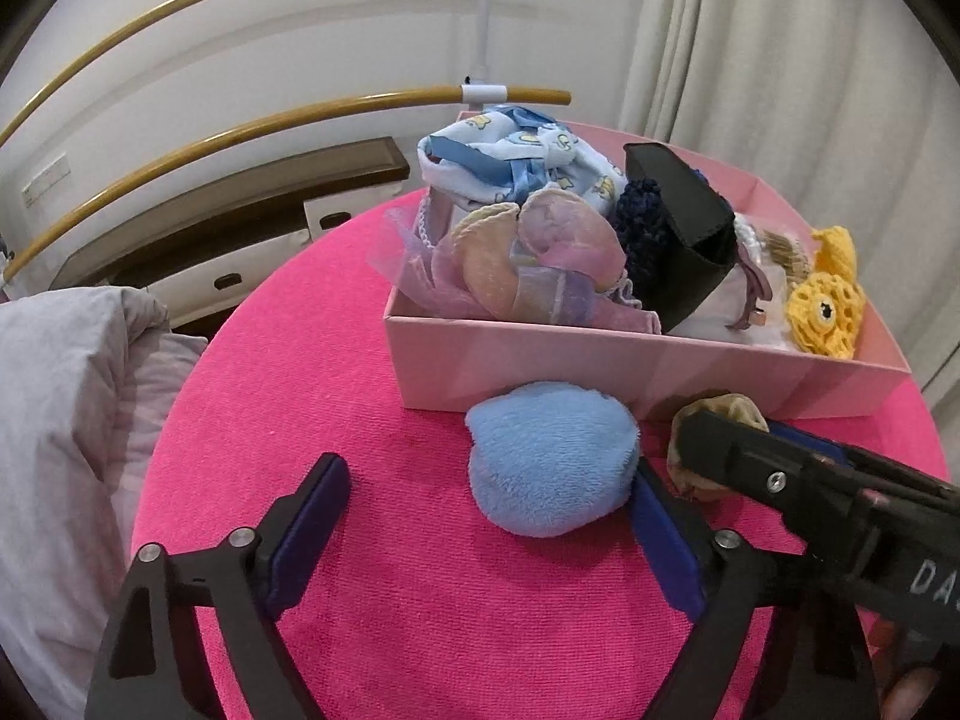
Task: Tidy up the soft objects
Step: 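Grasp the light-blue ball with the left gripper while the right grasps the beige scrunchie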
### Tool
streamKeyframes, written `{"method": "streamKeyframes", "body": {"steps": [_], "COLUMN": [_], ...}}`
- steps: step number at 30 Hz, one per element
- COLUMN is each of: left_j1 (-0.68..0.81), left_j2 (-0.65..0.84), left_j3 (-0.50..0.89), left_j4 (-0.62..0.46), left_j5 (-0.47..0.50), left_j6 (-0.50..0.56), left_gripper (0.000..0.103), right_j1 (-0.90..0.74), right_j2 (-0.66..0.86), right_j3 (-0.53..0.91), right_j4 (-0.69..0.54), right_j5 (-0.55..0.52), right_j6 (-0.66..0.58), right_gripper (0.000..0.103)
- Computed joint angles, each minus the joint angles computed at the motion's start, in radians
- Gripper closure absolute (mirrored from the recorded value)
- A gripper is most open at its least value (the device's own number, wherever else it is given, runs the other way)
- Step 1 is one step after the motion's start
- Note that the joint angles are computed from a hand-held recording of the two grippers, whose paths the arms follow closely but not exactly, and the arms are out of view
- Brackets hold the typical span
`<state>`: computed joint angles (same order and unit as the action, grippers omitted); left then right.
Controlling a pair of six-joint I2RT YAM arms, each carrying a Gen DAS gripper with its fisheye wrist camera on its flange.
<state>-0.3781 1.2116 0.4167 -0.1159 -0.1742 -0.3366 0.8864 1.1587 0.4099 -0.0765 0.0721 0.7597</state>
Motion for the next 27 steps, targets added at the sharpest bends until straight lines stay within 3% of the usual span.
{"method": "streamKeyframes", "body": {"steps": [11, 19, 27], "left_j1": [-0.071, -0.041, -0.191], "left_j2": [-0.017, -0.084, -0.261], "left_j3": [-0.004, -0.038, -0.035], "left_j4": [0.003, -0.001, -0.176], "left_j5": [-0.006, 0.043, -0.084], "left_j6": [0.016, -0.009, -0.106], "left_gripper": [0.062, 0.067, 0.067], "right_j1": [0.018, 0.039, 0.094], "right_j2": [0.048, -0.076, -0.235], "right_j3": [0.051, 0.011, -0.009], "right_j4": [-0.057, -0.128, -0.258], "right_j5": [0.055, 0.074, 0.134], "right_j6": [-0.052, -0.04, -0.002], "right_gripper": [0.074, 0.079, 0.079]}}
